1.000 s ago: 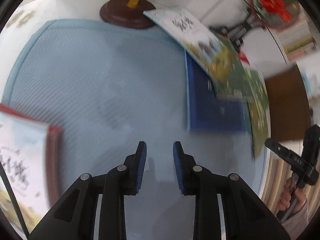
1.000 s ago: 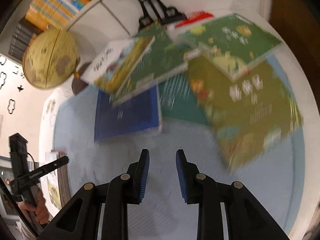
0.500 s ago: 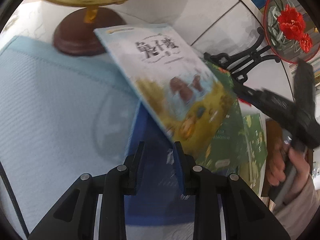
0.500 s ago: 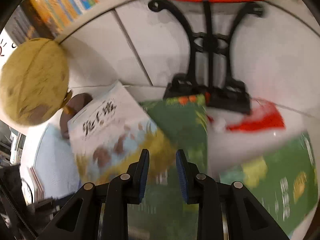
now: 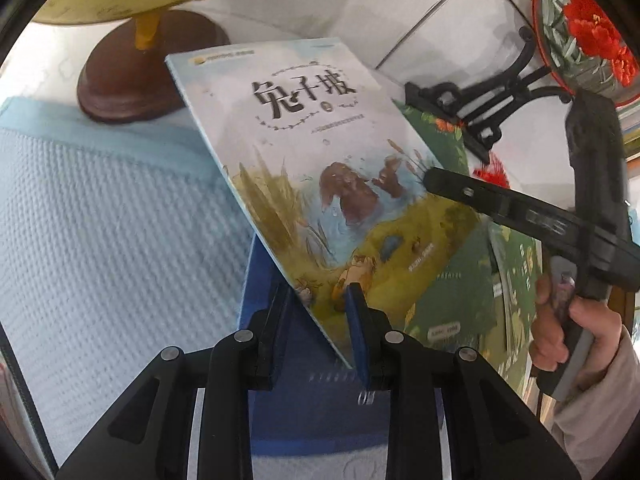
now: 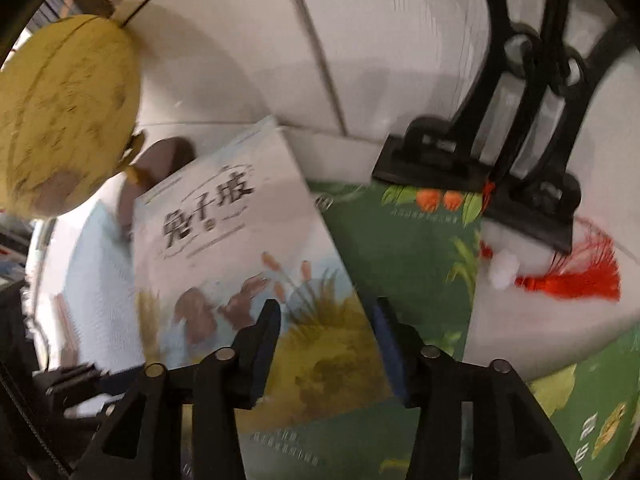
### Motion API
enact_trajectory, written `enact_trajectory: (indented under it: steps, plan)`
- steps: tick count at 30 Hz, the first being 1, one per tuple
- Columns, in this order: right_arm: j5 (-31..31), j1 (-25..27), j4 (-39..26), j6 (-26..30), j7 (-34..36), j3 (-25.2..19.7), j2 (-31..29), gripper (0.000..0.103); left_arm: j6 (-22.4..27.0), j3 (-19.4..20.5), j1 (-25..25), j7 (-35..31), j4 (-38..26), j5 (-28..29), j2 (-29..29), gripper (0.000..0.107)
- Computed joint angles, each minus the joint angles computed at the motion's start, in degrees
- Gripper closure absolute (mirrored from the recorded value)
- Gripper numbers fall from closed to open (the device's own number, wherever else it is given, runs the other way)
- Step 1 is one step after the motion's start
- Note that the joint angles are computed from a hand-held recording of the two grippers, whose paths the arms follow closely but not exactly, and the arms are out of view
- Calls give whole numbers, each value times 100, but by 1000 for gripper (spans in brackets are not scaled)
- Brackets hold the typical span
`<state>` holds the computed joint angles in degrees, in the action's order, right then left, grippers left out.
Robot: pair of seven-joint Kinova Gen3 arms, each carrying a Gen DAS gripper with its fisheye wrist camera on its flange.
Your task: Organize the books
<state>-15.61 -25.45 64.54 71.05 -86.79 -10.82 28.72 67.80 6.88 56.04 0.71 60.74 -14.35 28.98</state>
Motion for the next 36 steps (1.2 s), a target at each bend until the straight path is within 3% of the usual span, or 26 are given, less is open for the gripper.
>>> enact_trajectory:
  steps: [3, 7, 9, 12, 15, 17, 22, 25, 29, 33, 36]
  plan:
    - [-576, 241, 709, -232, 410, -71, -408, 41, 217, 80, 91, -110, -46, 11, -9, 83]
    - [-1096, -11, 1771, -392, 822, 322, -1181, 41, 210, 271, 299, -200, 176, 172, -178, 83]
    - [-1231, -22, 2302, -366, 693, 283, -1611, 41, 64, 359, 468, -96, 415, 237, -318, 83]
    - [-1269, 259, 3098, -304, 267, -278, -2154, 41, -487, 619, 546, 74, 962, 667, -524, 85]
    - [-1323, 556, 3894, -325, -153, -890, -2895, 41, -498, 769, 927, 187, 965, 618, -488, 83]
    - [-1744, 696, 4425, -323, -378, -1007, -3425, 41, -642, 902, 981, 4, 1080, 796, -529, 83]
    - [-2830, 591, 5647, -395, 98, -42, -4326, 52, -1785, 1004, 737, -148, 2129, 1204, -1044, 83]
    - [-3173, 761, 5822, -274, 421, 154, -4369, 55, -2481, 1144, 357, -589, 2696, 1502, -1248, 92]
    - [-2882, 686, 5397, -250, 476, -77, -4075, 55, -2942, 1141, 35, -840, 3004, 1822, -1324, 92]
    - [-3065, 877, 5379, 12, 831, -30, -3901, 56, -3217, 1148, -86, -747, 3272, 2003, -1456, 92]
    - [-3042, 949, 5303, 274, 1120, 187, -3682, 63, -3016, 1184, -103, -834, 3150, 1943, -1417, 91]
